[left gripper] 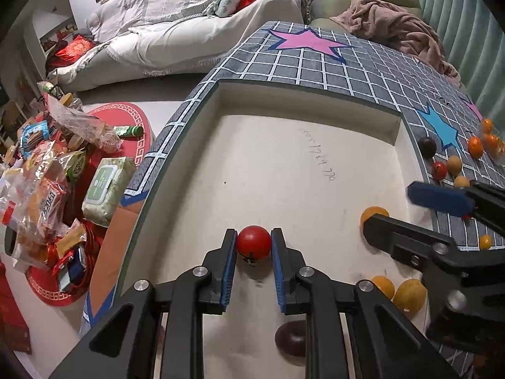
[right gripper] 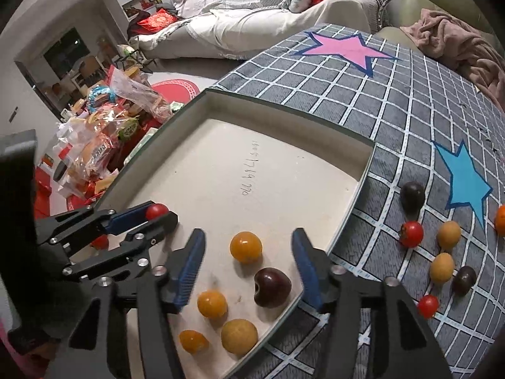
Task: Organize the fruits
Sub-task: 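Open the right tool to drop the yellow tomato while the left tool releases the red tomato, then withdraw both open tools from the tray back over the fruits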
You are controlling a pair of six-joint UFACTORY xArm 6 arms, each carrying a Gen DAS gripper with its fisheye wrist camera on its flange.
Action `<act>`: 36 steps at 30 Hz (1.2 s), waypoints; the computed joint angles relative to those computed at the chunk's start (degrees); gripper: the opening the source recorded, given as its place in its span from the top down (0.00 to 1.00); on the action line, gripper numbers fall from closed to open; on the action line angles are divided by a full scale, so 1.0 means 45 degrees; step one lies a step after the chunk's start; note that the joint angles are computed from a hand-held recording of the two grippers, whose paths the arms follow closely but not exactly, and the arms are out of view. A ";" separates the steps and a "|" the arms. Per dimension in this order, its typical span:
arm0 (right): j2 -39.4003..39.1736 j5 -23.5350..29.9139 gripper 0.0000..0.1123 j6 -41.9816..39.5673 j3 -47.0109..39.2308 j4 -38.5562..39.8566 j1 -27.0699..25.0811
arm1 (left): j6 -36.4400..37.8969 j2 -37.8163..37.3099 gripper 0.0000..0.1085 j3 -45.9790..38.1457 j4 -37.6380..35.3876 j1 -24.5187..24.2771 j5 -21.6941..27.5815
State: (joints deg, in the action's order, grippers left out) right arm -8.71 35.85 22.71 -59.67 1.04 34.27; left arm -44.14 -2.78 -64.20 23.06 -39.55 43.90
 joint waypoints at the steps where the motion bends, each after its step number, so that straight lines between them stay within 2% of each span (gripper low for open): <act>1: -0.0119 -0.0066 0.35 0.0001 0.0084 0.0014 -0.0008 | 0.0016 -0.0042 0.79 0.0038 -0.0064 0.0020 -0.0033; 3: -0.0347 -0.0113 0.31 0.0101 0.0221 -0.0063 -0.0027 | -0.0006 -0.0205 0.78 0.0205 -0.0179 0.0063 -0.0192; 5: -0.0563 -0.0138 0.28 0.0185 0.0332 -0.0116 -0.0048 | -0.0075 -0.0372 0.37 0.0376 -0.0238 0.0096 -0.0390; 6: -0.0673 -0.0094 0.27 0.0310 0.0378 -0.0258 -0.0051 | -0.0673 -0.0591 0.08 0.0599 0.0260 0.0083 -0.0631; 8: -0.0983 -0.0280 0.25 0.0313 0.0626 -0.0154 -0.0093 | -0.1825 -0.1073 0.07 0.1011 0.1568 -0.0034 -0.1072; 10: -0.1175 -0.0144 0.25 0.0509 0.0703 -0.0347 -0.0123 | -0.1282 -0.1082 0.07 0.1021 0.1170 -0.0070 -0.1233; 14: -0.1699 0.0057 0.23 0.0810 0.1076 -0.0733 -0.0181 | -0.1510 -0.1151 0.07 0.0939 0.1314 -0.0197 -0.0972; 18: -0.2561 0.0371 0.12 0.1188 0.1816 -0.1051 -0.0430 | -0.1516 -0.1342 0.07 0.0986 0.1013 -0.0419 -0.0854; 27: -0.5431 0.1161 0.12 0.1858 0.4251 -0.1447 -0.1259 | -0.1232 -0.1121 0.07 0.0358 0.0949 -0.1803 -0.0680; 36: -0.8564 0.2665 0.12 0.2604 0.6630 -0.2319 -0.2254 | -0.0830 -0.0052 0.07 -0.1093 0.1070 -0.3101 -0.0344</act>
